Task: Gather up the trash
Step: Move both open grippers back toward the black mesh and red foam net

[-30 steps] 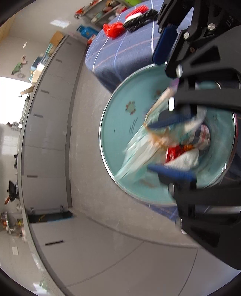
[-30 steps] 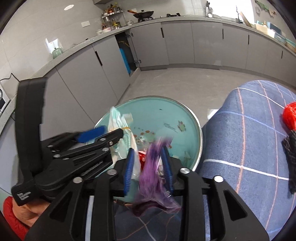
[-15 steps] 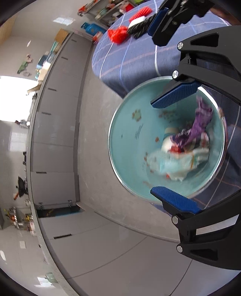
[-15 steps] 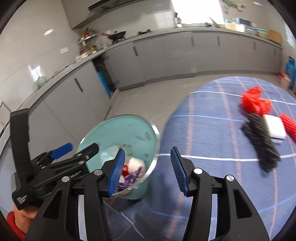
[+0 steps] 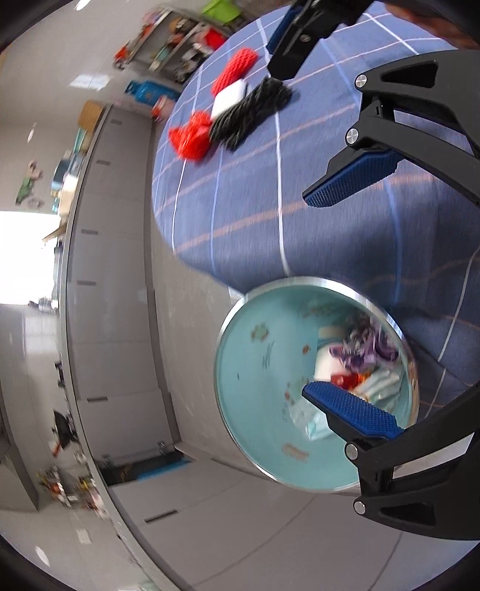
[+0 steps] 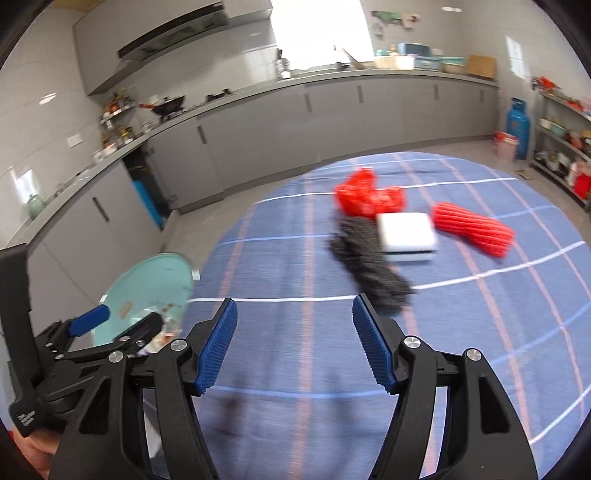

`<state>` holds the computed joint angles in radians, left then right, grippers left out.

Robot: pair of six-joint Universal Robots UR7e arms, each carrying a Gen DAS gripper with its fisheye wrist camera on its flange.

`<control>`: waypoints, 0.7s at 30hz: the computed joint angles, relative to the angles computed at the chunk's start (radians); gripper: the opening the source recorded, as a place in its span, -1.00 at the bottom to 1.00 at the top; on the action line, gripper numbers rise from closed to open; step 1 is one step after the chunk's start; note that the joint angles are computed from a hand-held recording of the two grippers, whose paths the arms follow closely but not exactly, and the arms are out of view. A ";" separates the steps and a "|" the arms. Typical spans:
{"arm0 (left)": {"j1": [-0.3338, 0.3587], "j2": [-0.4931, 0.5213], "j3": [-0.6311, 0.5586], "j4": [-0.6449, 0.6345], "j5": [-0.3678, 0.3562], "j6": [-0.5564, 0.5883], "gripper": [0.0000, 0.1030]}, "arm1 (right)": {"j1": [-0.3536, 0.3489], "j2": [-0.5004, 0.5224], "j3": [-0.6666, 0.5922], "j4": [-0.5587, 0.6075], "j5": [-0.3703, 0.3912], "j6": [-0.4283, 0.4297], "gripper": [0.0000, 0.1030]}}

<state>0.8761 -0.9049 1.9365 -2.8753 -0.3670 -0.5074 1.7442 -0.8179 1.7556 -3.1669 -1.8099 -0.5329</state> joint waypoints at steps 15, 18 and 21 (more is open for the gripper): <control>0.001 0.258 -0.303 -0.068 -0.064 0.208 0.77 | -0.101 -0.029 -0.079 -0.034 -0.076 -0.066 0.24; 0.008 0.311 -0.386 -0.062 -0.085 0.227 0.73 | -0.112 -0.018 -0.122 -0.021 -0.089 -0.083 0.23; 0.014 0.361 -0.467 -0.023 -0.099 0.225 0.62 | -0.129 0.000 -0.187 0.024 -0.093 -0.092 0.23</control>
